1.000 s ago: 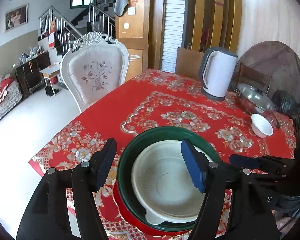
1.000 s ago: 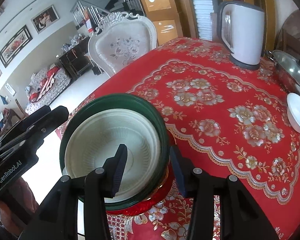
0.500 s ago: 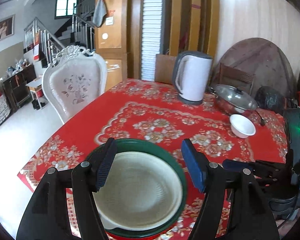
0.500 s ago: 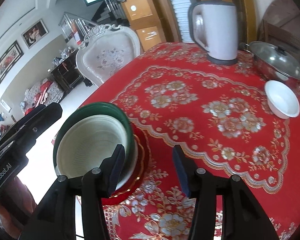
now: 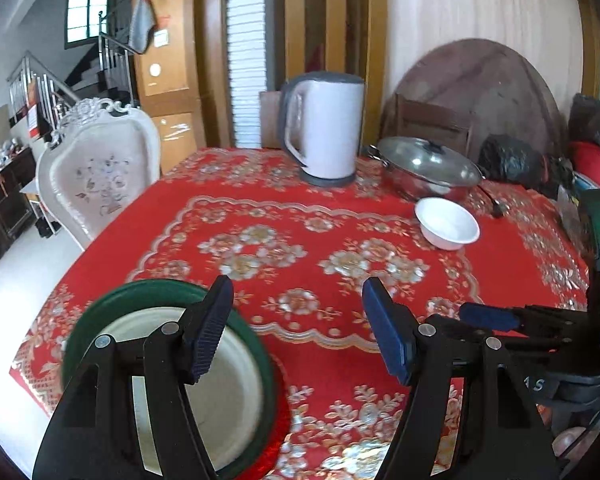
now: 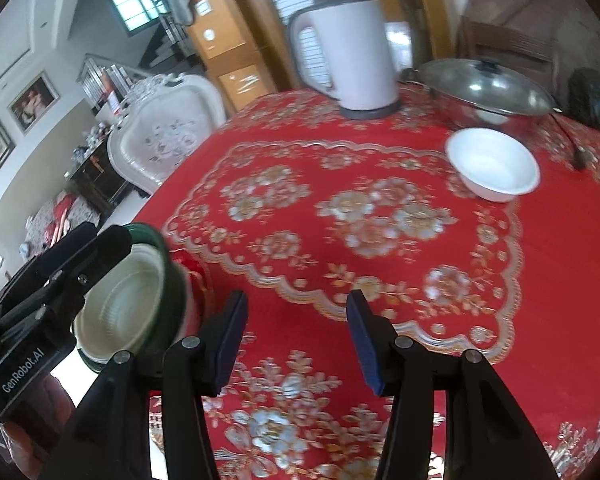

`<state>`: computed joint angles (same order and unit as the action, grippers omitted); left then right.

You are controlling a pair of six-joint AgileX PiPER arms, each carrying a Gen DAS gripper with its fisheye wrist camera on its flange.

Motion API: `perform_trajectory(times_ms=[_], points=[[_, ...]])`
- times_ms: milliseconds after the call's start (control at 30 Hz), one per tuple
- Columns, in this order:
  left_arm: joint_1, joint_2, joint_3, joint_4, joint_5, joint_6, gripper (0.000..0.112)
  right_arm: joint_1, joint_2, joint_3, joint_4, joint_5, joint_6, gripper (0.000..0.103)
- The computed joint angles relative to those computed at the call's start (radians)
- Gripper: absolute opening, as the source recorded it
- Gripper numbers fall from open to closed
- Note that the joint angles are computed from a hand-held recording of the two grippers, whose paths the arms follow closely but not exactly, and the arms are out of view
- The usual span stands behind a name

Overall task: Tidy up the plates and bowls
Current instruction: 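Move both tools from the stack to the small white bowl, then close both tools on the rim of the small white bowl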

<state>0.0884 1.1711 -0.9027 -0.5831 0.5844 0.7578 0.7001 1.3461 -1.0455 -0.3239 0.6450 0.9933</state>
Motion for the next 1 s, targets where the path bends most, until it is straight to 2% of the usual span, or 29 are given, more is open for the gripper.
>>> perform_trajectory(times_ms=[133, 233, 333, 533, 733, 933, 1000], points=[[-0.117, 0.066, -0.027, 0.105, -0.028, -0.142, 0.068, -0.076, -0.051, 0.065, 0.047, -0.012, -0.043, 0.052], [-0.185, 0.149, -0.084, 0.116, 0.012, -0.197, 0.068, -0.153, -0.088, 0.112, 0.106, -0.023, -0.106, 0.052], [-0.259, 0.257, -0.166, 0.147, 0.049, -0.282, 0.068, -0.26, -0.114, 0.149, 0.185, -0.033, -0.202, 0.052], [-0.396, 0.476, -0.37, 0.26, 0.064, -0.517, 0.068, -0.532, -0.115, 0.181, 0.397, -0.047, -0.468, 0.052], [-0.467, 0.731, -0.672, 0.332, 0.169, -0.686, 0.068, -0.767, -0.003, 0.115, 0.66, -0.044, -0.795, 0.052], [-0.502, 0.955, -1.003, 0.407, 0.288, -0.804, 0.068, -0.908, 0.149, 0.046, 0.901, -0.06, -1.018, 0.053], [-0.509, 1.028, -1.112, 0.409, 0.333, -0.815, 0.068, -0.932, 0.198, 0.018, 0.93, -0.057, -1.037, 0.053]])
